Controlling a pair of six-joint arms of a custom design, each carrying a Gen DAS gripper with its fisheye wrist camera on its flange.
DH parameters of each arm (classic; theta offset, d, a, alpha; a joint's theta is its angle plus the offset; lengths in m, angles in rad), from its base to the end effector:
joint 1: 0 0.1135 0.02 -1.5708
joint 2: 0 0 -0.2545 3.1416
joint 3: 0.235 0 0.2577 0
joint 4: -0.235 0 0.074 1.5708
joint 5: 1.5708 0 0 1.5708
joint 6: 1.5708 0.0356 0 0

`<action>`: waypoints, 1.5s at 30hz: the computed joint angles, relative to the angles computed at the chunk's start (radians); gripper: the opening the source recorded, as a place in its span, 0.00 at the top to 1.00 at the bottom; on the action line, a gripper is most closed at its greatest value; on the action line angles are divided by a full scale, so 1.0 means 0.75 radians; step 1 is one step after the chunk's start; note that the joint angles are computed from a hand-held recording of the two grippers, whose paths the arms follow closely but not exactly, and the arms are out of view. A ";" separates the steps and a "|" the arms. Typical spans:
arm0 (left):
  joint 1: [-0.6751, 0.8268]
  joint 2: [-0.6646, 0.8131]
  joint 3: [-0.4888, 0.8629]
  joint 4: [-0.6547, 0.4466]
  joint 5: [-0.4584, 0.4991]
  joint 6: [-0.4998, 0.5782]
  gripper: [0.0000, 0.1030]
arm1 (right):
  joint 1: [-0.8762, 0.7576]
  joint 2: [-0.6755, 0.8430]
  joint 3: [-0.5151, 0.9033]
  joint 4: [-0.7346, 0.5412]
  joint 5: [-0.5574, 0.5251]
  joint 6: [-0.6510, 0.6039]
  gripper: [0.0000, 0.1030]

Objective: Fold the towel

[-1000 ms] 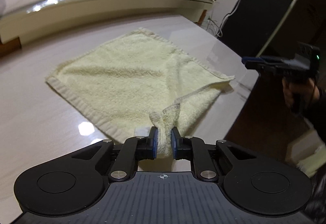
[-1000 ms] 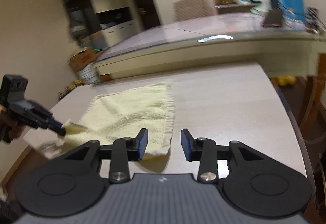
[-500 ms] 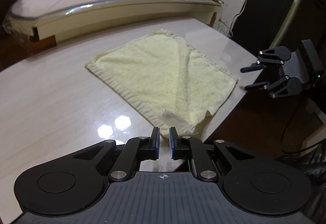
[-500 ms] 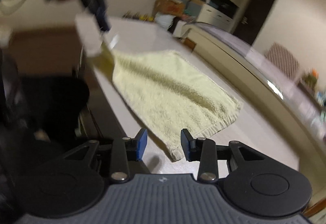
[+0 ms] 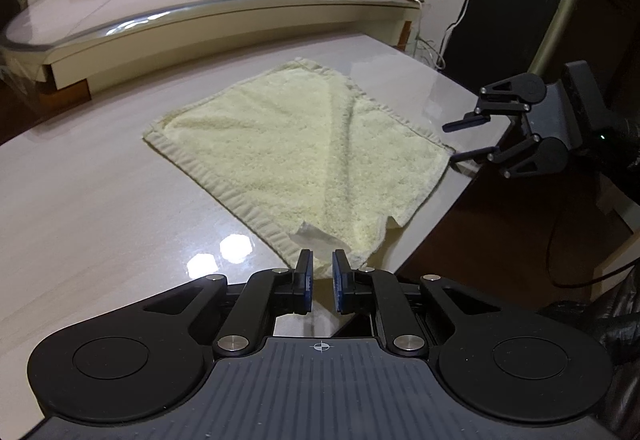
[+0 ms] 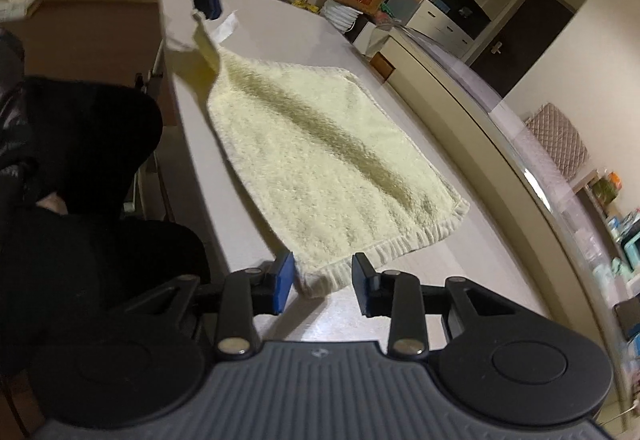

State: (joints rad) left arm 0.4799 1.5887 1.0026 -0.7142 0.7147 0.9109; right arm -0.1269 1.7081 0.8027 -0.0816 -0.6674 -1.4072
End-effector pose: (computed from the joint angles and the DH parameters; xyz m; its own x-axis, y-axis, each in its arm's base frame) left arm 0.2711 0.1148 0.1821 -0.6768 0.3205 -0.6628 0.5568 0.8118 -0.1761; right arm 0.3132 -0.0178 0.1204 0.1010 -0.7941 -0.5993 -0.8555 0.2381 -0.4597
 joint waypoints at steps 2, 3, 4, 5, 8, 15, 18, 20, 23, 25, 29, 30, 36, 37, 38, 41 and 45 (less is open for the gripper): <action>0.001 -0.009 -0.007 0.003 0.000 0.000 0.90 | -0.009 0.027 0.032 -0.025 -0.016 -0.001 0.77; 0.001 -0.016 -0.014 0.007 -0.002 0.002 0.90 | -0.004 0.037 0.043 -0.040 -0.004 -0.015 0.92; 0.001 -0.022 -0.019 0.009 -0.003 0.003 0.90 | 0.000 0.037 0.040 -0.037 0.006 -0.023 0.92; -0.001 -0.027 -0.023 0.009 -0.004 0.008 0.90 | 0.006 0.035 0.041 -0.044 0.015 -0.025 0.93; -0.013 -0.058 -0.056 0.023 -0.006 0.030 0.89 | 0.019 0.021 0.065 -0.112 0.036 -0.007 0.99; -0.028 -0.179 -0.194 0.120 0.008 0.163 0.66 | 0.014 -0.134 -0.002 -0.264 0.021 -0.012 0.99; -0.055 -0.252 -0.287 0.202 -0.002 0.245 0.62 | 0.000 -0.177 -0.024 -0.260 0.023 0.018 0.99; -0.073 -0.282 -0.328 0.222 -0.008 0.318 0.62 | -0.022 -0.186 -0.042 -0.209 0.005 0.036 0.98; -0.099 -0.348 -0.412 0.298 -0.046 0.399 0.60 | -0.046 -0.175 -0.023 -0.188 -0.022 0.091 0.95; -0.111 -0.401 -0.478 0.366 -0.073 0.461 0.60 | -0.061 -0.179 -0.020 -0.186 -0.047 0.117 0.82; -0.147 -0.475 -0.607 0.531 -0.139 0.540 0.64 | -0.071 -0.166 -0.004 -0.166 -0.077 0.189 0.80; -0.161 -0.485 -0.639 0.579 -0.158 0.560 0.69 | -0.081 -0.151 0.014 -0.174 -0.090 0.208 0.78; -0.209 -0.495 -0.733 0.750 -0.206 0.599 0.92 | -0.100 -0.128 0.040 -0.159 -0.100 0.263 0.73; -0.203 -0.498 -0.726 0.741 -0.193 0.590 0.93 | -0.102 -0.131 0.037 -0.161 -0.098 0.261 0.71; -0.196 -0.504 -0.712 0.731 -0.183 0.576 0.94 | -0.103 -0.129 0.039 -0.163 -0.094 0.250 0.69; -0.146 -0.467 -0.608 0.615 -0.115 0.531 0.94 | -0.101 -0.122 0.041 -0.184 -0.092 0.153 0.65; -0.051 -0.409 -0.451 0.414 -0.025 0.535 0.94 | -0.067 -0.136 0.004 -0.195 -0.080 -0.026 0.62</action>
